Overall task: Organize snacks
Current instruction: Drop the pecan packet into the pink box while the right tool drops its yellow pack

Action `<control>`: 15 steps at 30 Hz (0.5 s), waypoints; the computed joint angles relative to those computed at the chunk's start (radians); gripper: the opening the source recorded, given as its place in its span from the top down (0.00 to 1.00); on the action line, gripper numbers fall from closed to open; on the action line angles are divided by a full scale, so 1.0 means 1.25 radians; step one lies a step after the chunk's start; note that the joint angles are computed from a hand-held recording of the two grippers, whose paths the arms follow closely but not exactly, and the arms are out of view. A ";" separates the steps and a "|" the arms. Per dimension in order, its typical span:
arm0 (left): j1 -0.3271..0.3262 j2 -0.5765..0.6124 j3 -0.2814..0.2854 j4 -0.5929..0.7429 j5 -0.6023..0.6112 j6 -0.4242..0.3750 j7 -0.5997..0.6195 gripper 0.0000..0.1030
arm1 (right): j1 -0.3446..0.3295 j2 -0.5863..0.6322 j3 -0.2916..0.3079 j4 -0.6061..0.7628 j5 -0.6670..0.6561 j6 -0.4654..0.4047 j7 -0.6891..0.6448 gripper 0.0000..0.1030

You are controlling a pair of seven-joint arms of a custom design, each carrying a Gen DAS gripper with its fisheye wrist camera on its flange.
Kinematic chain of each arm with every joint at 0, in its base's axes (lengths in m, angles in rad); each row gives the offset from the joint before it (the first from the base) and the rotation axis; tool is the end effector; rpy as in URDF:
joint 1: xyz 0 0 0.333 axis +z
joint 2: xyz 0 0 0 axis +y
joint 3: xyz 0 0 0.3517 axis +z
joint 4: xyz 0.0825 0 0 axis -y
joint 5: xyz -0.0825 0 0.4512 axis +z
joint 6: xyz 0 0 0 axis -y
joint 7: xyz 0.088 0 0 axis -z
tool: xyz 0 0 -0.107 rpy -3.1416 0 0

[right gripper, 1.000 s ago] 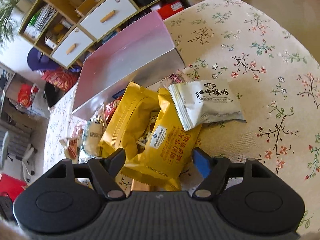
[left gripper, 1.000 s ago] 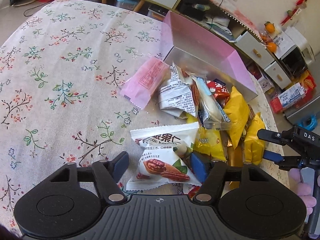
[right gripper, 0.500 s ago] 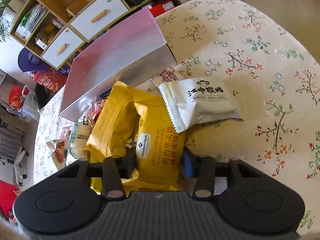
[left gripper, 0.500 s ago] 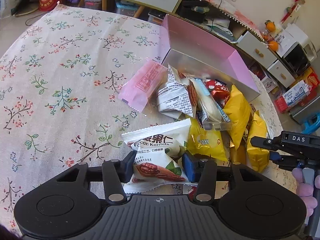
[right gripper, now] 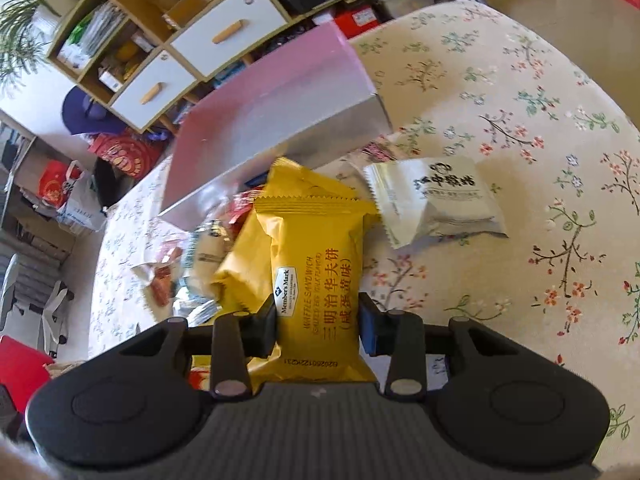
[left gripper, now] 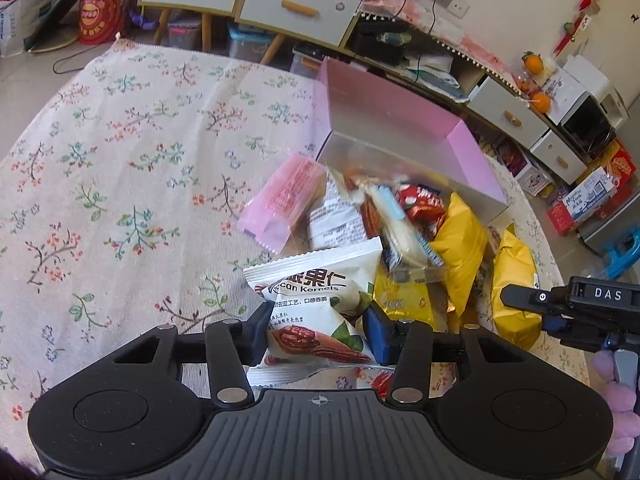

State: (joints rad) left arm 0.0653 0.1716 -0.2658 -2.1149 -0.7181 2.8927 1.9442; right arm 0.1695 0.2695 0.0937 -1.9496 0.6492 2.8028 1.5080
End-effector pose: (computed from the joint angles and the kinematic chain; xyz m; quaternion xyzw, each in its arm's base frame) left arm 0.6547 -0.0886 0.3850 -0.6937 0.6332 -0.3340 0.0794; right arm 0.6931 0.1530 0.3949 -0.5821 0.7406 -0.0169 0.3353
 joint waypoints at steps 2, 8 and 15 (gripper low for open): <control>0.000 -0.003 -0.002 0.002 -0.005 0.005 0.004 0.56 | -0.002 -0.004 0.006 -0.001 0.011 0.004 -0.011 0.65; -0.009 -0.011 -0.008 0.014 -0.011 0.025 0.020 0.56 | -0.009 -0.014 0.021 0.001 0.066 0.009 -0.056 0.65; -0.032 -0.003 -0.009 0.046 0.046 0.061 -0.019 0.56 | 0.014 -0.009 0.012 0.020 0.039 0.044 -0.068 0.65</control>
State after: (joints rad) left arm 0.0250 0.1674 -0.2771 -2.0569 -0.6608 2.9690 1.9198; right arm 0.1865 0.2586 0.1088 -1.9244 0.6984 2.8577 1.4232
